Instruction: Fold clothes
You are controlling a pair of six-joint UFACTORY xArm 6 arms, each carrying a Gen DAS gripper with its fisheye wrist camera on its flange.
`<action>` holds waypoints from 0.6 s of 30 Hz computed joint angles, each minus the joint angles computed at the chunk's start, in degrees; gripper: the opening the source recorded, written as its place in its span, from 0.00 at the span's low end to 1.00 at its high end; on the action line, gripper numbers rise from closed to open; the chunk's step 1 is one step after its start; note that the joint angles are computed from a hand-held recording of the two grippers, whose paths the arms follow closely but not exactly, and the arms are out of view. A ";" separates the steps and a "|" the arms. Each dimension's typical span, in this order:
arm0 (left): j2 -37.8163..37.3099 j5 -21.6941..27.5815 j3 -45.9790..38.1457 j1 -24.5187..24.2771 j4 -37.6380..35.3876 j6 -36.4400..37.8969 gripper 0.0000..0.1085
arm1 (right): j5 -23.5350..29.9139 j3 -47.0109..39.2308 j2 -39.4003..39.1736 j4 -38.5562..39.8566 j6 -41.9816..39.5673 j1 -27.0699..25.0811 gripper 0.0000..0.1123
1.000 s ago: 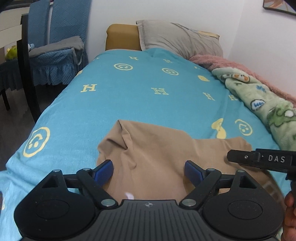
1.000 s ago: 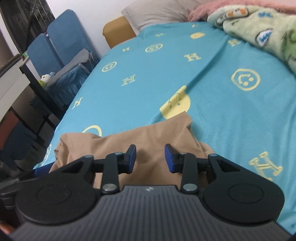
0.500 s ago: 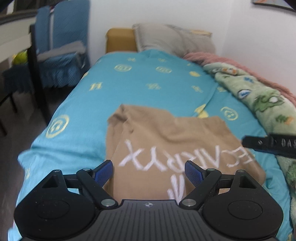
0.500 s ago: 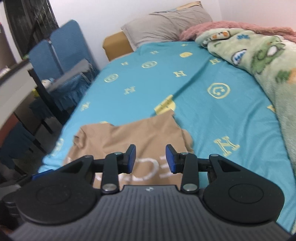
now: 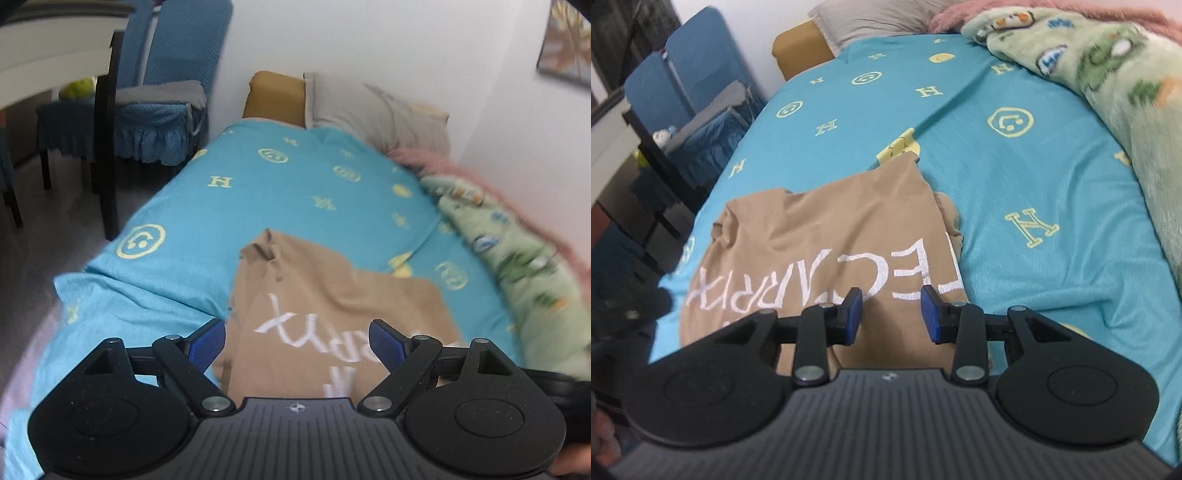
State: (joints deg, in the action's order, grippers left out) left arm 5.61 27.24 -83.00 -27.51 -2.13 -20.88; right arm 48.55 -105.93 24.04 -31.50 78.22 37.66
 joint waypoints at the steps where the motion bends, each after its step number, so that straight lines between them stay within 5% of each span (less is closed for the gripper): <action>1: -0.42 1.78 -0.07 0.11 -5.30 2.49 0.80 | -0.63 1.19 -0.91 -0.31 2.28 -0.20 0.34; 7: -0.29 16.31 -1.28 3.61 -30.87 7.66 0.80 | -9.24 11.05 -8.06 -4.13 18.73 -1.93 0.43; 11: 2.20 19.40 -1.48 5.46 -38.88 6.37 0.81 | -12.99 14.79 -11.22 -8.51 28.26 -2.50 0.81; 15: 5.68 20.54 -2.19 7.15 -47.23 2.79 0.81 | -27.40 22.79 -14.74 -11.38 42.73 -5.23 0.80; 18: 7.11 16.65 -1.64 7.00 -49.46 0.68 0.77 | -33.31 25.92 -14.79 -12.22 52.58 -5.97 0.81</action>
State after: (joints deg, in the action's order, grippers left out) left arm 12.72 43.89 -84.64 -20.50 -51.59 -20.20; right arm 15.24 -80.01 9.25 -43.72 130.80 31.69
